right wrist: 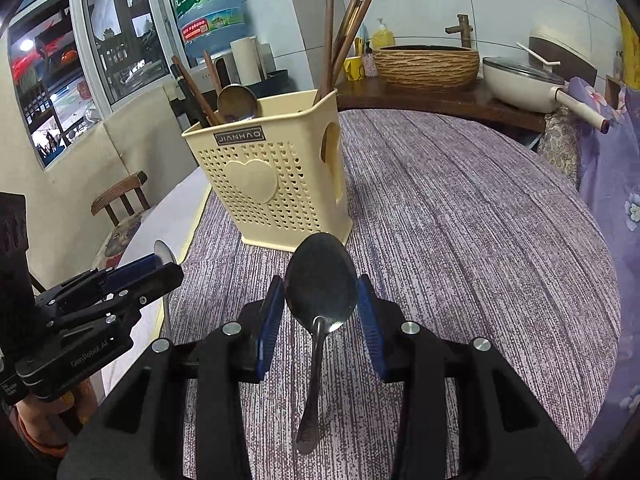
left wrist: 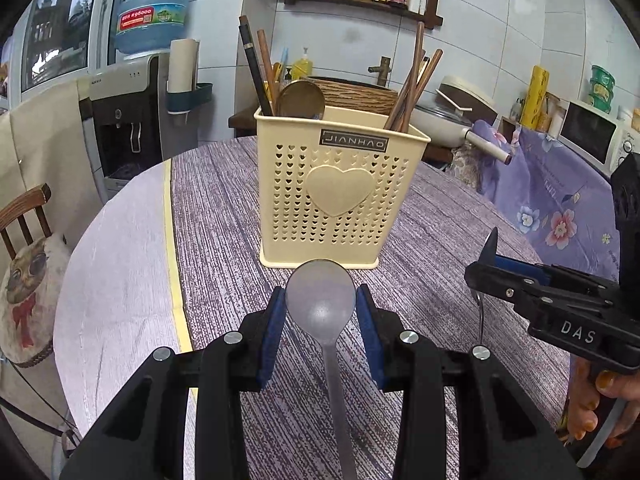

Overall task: Organize utensils
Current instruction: 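Lift both spoons and carry them over the cream holder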

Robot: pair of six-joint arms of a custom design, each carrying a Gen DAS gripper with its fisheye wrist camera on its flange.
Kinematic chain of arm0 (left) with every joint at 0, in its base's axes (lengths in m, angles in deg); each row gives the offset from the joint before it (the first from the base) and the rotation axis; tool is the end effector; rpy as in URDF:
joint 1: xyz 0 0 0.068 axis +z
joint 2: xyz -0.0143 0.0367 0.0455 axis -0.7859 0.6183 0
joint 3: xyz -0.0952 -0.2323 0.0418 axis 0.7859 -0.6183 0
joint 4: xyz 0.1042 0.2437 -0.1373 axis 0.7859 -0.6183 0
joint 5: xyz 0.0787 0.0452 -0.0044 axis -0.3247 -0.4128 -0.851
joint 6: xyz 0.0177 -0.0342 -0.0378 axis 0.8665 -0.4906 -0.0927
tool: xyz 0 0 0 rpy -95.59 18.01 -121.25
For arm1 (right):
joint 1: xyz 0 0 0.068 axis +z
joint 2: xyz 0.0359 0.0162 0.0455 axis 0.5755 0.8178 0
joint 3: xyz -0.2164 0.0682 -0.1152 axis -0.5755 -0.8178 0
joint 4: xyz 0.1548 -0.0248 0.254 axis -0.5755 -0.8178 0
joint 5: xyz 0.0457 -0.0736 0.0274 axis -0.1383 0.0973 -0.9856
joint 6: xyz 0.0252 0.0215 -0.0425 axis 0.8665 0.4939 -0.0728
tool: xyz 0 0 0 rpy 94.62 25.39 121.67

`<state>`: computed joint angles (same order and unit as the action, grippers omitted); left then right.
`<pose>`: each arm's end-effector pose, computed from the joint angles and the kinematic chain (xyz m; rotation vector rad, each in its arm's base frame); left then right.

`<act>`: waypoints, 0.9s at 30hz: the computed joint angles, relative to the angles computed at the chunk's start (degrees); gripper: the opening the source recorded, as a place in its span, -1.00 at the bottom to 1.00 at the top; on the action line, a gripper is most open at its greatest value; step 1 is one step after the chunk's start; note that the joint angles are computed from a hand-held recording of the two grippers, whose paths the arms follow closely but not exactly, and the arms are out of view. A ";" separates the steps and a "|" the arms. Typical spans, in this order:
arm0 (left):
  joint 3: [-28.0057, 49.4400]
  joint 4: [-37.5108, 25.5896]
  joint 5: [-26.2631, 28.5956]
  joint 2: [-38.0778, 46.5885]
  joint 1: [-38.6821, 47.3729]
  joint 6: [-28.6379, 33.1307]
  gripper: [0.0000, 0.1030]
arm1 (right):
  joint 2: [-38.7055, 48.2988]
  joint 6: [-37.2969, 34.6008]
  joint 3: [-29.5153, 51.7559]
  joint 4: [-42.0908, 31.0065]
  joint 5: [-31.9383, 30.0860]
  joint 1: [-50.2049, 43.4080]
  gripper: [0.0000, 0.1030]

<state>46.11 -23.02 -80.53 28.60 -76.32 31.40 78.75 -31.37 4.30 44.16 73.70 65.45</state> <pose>0.1828 -0.0829 0.1456 0.2908 2.2187 -0.3095 0.2021 0.1117 0.1653 -0.0329 2.2791 0.3247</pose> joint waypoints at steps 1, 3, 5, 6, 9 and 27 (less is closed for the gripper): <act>-0.18 0.06 -0.15 -0.35 -0.10 -0.05 -0.30 | -0.26 0.02 -0.12 0.03 0.70 0.52 -0.26; -0.44 0.56 -1.02 -0.51 -0.56 -0.22 -0.30 | -0.36 -0.88 0.00 -0.16 2.18 1.54 -0.26; -0.31 0.66 -0.69 -0.19 -0.57 -0.30 -0.30 | -0.51 -1.50 -0.06 0.04 3.29 2.35 -0.26; -0.31 0.69 -0.57 -0.24 -0.61 -0.24 -0.30 | -0.86 -1.59 -0.20 0.23 3.01 2.47 -0.26; -0.31 0.17 -0.79 -1.85 -0.75 0.02 -0.30 | -2.04 -1.84 -0.41 0.22 2.84 2.70 -0.26; 9.86 2.25 5.93 -0.46 3.85 1.28 -0.30 | -6.45 -9.96 5.29 7.54 5.56 2.01 -0.26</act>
<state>55.97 -20.77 -74.59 28.14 -72.48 32.68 72.30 -41.33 9.59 51.70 79.27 67.46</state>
